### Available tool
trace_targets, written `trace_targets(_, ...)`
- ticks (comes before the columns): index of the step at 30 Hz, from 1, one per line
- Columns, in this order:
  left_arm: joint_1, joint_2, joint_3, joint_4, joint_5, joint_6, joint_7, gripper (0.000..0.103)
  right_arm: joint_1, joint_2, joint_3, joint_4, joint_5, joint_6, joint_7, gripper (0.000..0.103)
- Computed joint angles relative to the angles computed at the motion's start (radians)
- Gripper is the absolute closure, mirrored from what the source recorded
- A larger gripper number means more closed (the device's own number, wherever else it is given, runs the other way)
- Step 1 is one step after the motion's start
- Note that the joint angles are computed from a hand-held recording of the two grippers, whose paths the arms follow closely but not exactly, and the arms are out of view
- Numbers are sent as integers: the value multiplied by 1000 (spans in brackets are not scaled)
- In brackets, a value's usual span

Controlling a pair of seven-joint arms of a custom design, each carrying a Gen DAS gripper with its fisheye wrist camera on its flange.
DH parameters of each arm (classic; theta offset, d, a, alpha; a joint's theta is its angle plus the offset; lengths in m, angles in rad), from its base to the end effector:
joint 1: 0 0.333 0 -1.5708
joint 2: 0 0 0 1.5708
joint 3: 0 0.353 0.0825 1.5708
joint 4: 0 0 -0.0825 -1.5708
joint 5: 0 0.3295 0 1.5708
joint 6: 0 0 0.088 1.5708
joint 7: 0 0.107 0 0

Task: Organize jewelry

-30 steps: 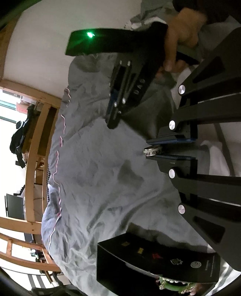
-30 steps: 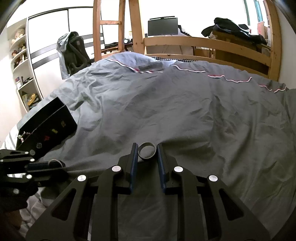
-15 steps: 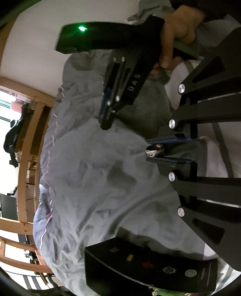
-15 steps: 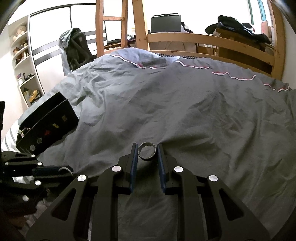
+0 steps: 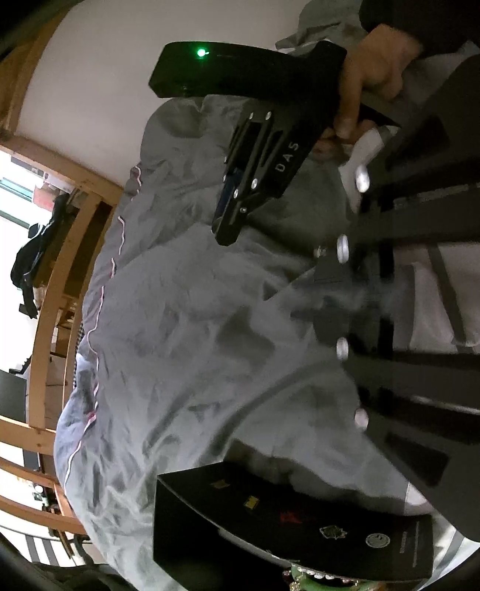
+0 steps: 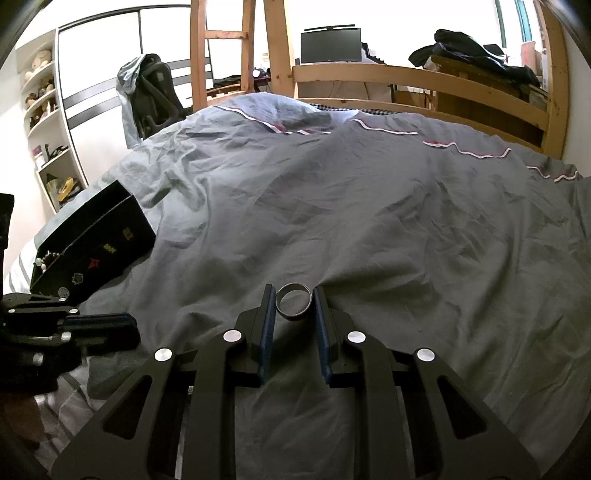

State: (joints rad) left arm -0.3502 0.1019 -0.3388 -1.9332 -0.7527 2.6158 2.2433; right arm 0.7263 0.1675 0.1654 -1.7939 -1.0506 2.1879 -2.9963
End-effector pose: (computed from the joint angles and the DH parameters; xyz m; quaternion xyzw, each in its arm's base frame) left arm 0.4612 -0.3489 0.5581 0.3473 -0.8538 0.3874 0.0163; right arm 0.4024 0.4366 0.5509 -0.5384 0.7189 -0.3212 0.3002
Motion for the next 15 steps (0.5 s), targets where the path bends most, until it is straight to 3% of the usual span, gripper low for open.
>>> trace_targets(2, -1, -17, -13, -18, -56, 23, 71, 37, -1, 0, 0, -1, 2, 2, -1, 82)
trace_targets(6, -34, -19, -21, -28, -28, 17, 136, 39, 0, -1, -1, -2, -3, -1, 9, 82)
trace_targets(9, -66, 15, -21, -23, 92, 39, 71, 55, -1, 0, -1, -4, -5, 0, 13, 82)
trace_targets(13, -78, 55, -22, -15, 200, 68, -15, 65, -2, 0, -1, -5, -2, 1, 11, 82)
trace_targets(15, -76, 68, -18, -6, 252, 65, -71, 83, -3, 0, -1, -6, 2, 1, 9, 82)
